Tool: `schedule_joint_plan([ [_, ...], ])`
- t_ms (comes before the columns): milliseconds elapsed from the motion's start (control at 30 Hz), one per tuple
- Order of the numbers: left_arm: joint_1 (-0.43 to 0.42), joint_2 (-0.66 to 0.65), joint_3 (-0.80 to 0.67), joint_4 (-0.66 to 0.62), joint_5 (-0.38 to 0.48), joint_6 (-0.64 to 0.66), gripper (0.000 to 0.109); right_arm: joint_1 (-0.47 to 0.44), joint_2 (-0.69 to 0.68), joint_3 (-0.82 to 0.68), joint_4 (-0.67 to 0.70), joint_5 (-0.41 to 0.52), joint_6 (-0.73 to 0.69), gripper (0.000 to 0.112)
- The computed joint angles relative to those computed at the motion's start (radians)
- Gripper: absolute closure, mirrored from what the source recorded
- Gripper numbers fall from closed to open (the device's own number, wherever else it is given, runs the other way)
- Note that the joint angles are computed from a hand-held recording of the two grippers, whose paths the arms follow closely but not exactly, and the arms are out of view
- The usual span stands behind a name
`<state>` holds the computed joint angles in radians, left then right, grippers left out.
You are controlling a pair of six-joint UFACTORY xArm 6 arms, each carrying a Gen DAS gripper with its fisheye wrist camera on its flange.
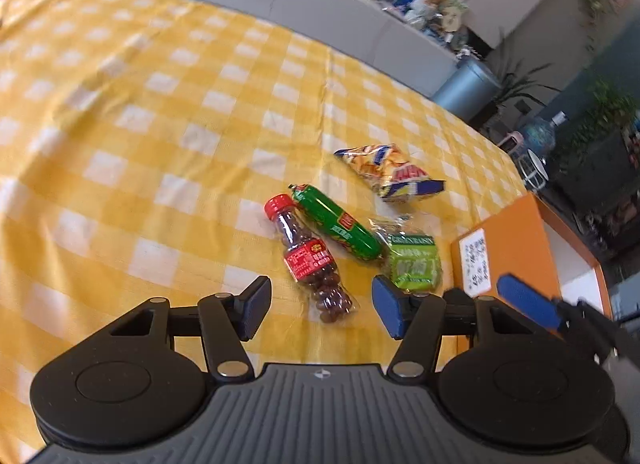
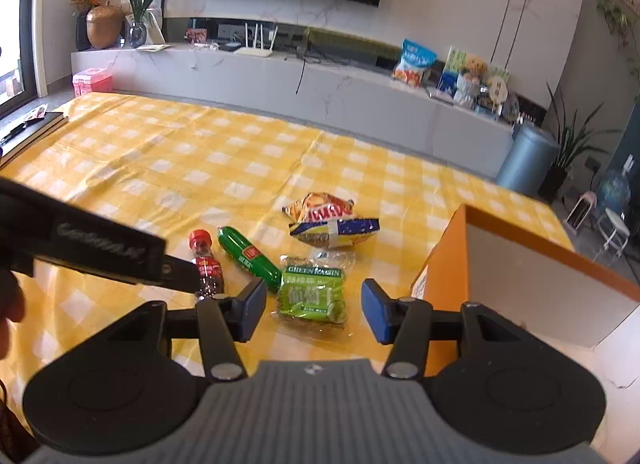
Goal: Organize snacks
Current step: 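Lower the left tool around the red-capped bottle of brown balls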
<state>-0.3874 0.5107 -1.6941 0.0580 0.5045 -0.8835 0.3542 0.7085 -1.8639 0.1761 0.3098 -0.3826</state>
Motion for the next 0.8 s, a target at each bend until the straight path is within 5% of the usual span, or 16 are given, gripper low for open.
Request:
schedule_joint_plan([
  [467, -0.02, 0.165, -0.251, 0.161, 0.202, -0.156, 0.052, 0.008, 0.066, -0.054, -0.025, 0.031, 0.088, 0.059],
  [567, -0.02, 0.163, -0.24, 0.157, 0.174, -0.12, 0.07, 0.01, 0.073, -0.06, -0.01, 0.036, 0.074, 0.059],
  [800, -0.004, 0.092, -0.113, 0.171, 0.088, -0.106, 0.072, 0.016, 0.102, -0.108, 0.066, 0.05, -0.007, 0.059],
])
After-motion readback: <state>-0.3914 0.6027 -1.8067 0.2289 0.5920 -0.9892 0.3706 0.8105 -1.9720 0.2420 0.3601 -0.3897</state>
